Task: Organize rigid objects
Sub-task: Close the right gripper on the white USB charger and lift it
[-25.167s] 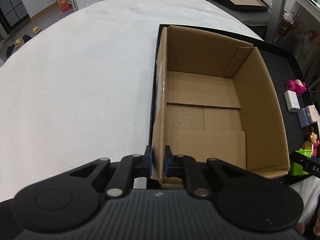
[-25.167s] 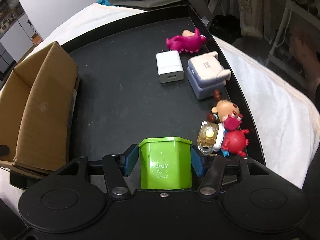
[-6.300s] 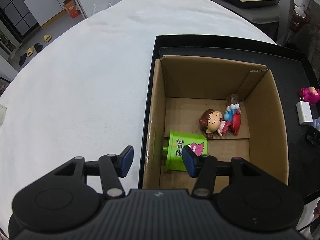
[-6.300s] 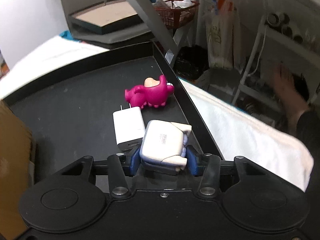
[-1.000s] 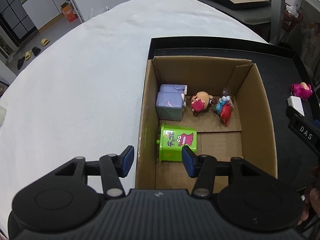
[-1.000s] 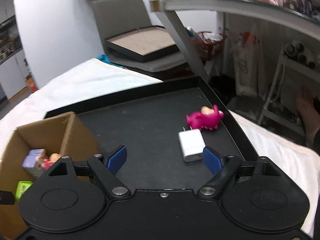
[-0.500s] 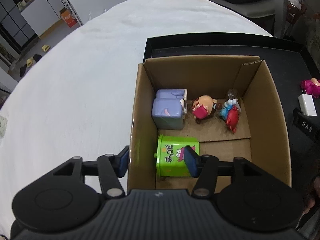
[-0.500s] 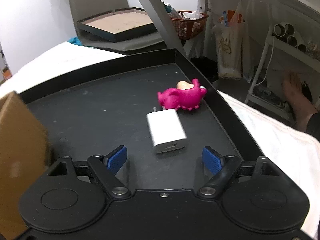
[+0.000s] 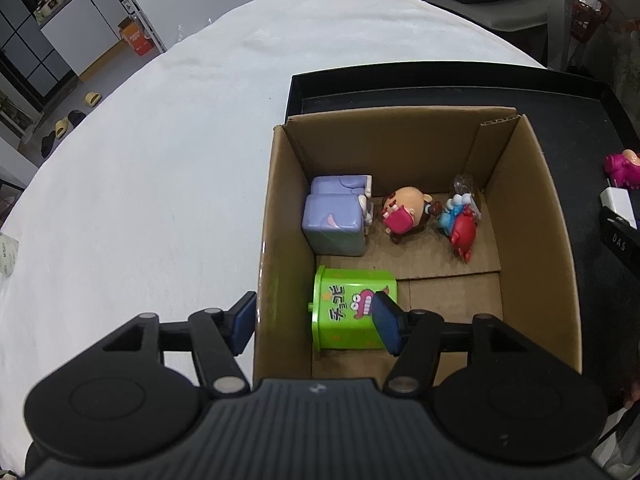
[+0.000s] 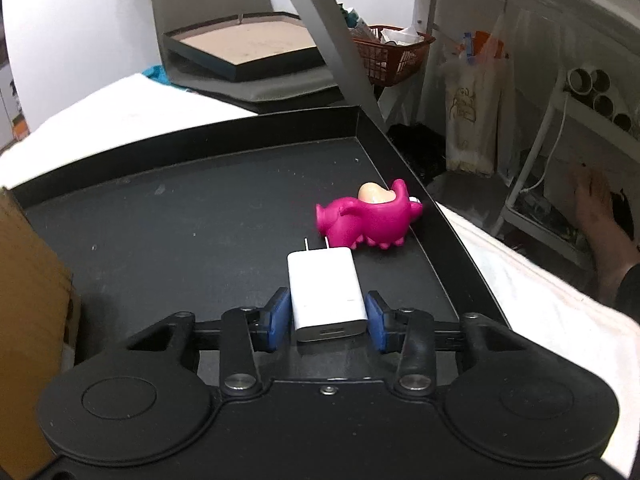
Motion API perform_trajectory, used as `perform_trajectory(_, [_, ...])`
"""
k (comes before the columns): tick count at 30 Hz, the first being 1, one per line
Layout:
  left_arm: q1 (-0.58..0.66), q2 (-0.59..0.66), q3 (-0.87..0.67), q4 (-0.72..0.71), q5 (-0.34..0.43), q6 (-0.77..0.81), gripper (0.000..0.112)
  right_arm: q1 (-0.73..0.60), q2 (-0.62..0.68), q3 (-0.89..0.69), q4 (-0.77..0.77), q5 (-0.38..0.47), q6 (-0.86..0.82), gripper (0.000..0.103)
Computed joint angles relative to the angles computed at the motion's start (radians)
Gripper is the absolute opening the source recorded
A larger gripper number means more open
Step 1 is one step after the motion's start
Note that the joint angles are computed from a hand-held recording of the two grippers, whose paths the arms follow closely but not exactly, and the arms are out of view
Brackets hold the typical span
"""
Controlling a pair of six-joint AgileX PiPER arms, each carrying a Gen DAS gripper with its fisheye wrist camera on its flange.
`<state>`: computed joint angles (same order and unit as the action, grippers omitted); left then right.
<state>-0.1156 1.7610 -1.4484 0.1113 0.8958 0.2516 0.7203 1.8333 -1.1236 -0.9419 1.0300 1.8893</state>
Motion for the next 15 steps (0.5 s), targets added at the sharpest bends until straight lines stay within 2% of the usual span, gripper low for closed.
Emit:
perform_trajectory(4, [0.017, -0.024, 0.016, -0.015, 0.001, 0.021, 0.061, 0.001, -0.036, 0.031, 0.022, -0.03, 0.023, 0.037])
perform_trajectory(15, [0.075, -0.073, 0.018, -0.085, 0.024, 0.083, 0.061, 0.08, -0.094, 0.027, 0.022, 0.057, 0.032, 0.036])
